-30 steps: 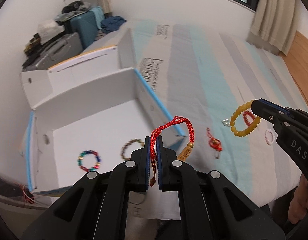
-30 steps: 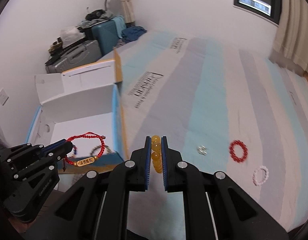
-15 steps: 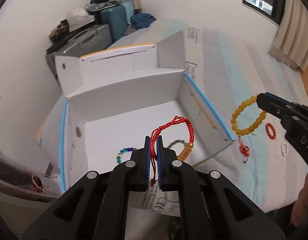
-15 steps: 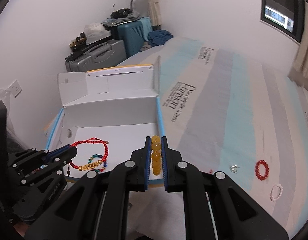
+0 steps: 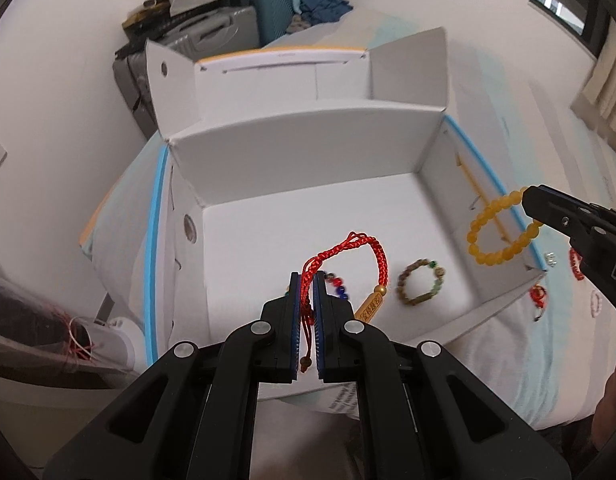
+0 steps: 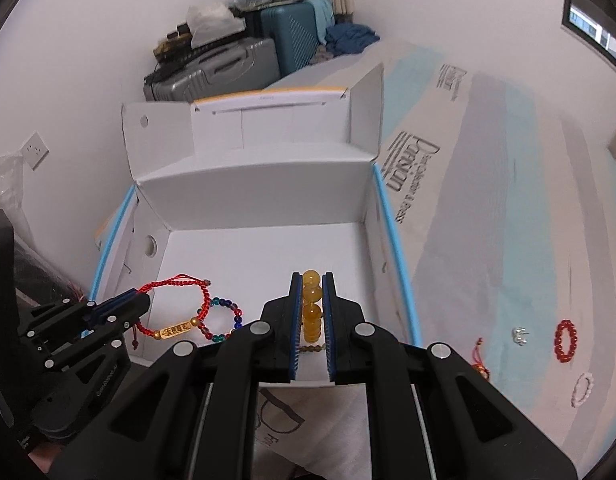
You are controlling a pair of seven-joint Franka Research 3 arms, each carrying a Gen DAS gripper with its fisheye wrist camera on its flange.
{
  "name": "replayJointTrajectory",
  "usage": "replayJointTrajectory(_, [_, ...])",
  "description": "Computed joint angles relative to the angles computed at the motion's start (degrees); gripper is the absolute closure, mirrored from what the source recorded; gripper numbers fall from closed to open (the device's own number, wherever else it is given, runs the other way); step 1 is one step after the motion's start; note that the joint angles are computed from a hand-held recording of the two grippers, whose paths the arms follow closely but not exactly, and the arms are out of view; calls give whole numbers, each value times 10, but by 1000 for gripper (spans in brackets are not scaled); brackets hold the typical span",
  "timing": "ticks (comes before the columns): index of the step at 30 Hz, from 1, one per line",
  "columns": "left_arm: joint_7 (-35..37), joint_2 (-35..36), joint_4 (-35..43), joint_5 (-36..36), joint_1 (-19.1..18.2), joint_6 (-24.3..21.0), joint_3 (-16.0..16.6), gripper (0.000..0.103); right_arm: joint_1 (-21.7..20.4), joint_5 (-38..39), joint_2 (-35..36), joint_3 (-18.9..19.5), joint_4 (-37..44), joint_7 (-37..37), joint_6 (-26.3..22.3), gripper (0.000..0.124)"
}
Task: Organize jewelry
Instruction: 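Open both tools to drop the bracelets into the box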
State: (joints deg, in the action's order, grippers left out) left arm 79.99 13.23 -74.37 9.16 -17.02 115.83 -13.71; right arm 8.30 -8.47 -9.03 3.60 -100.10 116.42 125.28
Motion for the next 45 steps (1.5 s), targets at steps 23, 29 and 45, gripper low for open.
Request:
replayJointTrajectory(23, [2, 106, 71, 10, 0, -73, 14, 98, 17, 65, 112, -28, 25, -33, -19, 115])
replayJointTrajectory(29, [1, 111, 79, 21, -6, -85, 16, 94, 19, 71, 118, -30, 22, -32, -20, 113])
replayJointTrajectory(45, [-38, 58, -4, 39, -4, -32, 14, 49, 15, 43, 69, -25, -21, -15, 11, 64])
